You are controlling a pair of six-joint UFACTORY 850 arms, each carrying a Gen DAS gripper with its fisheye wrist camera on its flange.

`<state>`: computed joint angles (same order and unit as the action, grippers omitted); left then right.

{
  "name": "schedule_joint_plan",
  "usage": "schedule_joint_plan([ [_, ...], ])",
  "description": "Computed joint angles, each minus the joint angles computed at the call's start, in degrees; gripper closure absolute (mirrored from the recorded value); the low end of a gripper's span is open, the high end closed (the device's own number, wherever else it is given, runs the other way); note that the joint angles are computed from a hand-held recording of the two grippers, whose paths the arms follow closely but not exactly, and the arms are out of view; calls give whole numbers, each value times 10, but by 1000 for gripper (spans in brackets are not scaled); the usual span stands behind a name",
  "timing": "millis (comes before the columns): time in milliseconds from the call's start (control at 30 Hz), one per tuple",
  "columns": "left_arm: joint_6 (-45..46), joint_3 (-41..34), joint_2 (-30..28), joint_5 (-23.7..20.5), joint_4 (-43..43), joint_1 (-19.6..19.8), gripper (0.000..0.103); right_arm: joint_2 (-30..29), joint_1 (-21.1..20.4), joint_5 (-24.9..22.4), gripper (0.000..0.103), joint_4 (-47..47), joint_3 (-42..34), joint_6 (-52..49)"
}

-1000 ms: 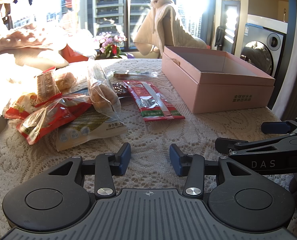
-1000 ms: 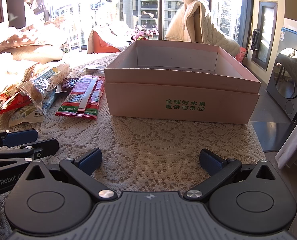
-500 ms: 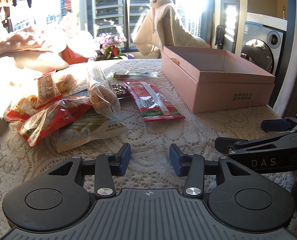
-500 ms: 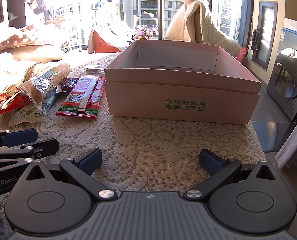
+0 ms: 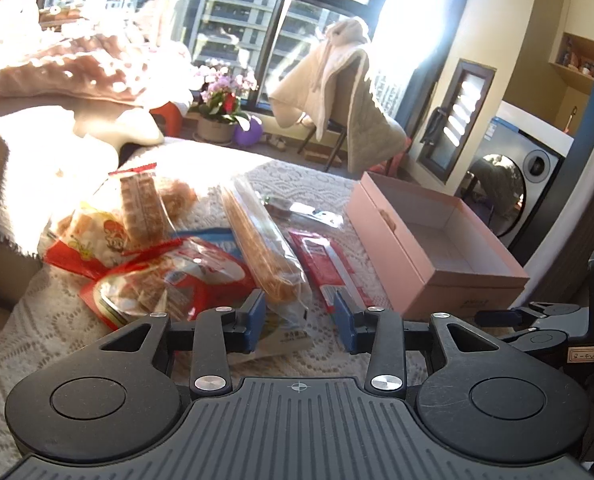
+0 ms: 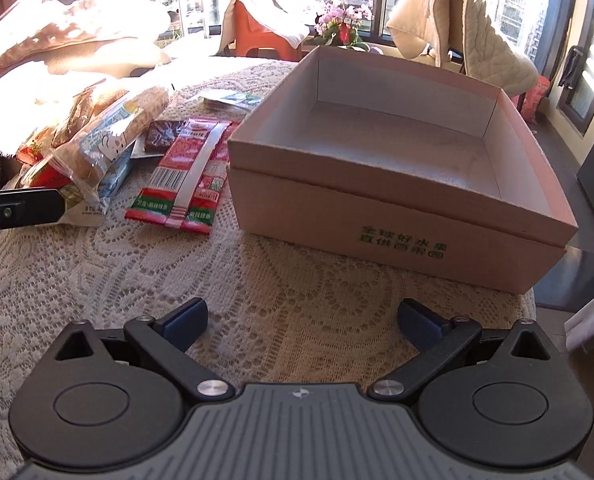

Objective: Organize snacks
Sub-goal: 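Grasp the red spicy-strip packet with the right tool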

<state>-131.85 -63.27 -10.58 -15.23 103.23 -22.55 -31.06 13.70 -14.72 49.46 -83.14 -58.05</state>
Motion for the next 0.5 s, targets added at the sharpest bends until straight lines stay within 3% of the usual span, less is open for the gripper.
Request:
schedule_joint_plan([
  [100,52,2,7,-12,-57,14,61,-26,3,-33,4,22,-48,21],
  [200,46,5,8,6,-64,30,61,-63,8,-75,4,-3,-106,93],
  [300,-11,13,8,23,-8,38,61,-101,23,-96,8,-52,-165,173],
  [467,-51,21,10,32,35,42,61,-139,61,-80,24,-164,-222,259],
  [500,-54,22,10,33,38,43,61,-138,68,-76,37,-187,-222,266],
])
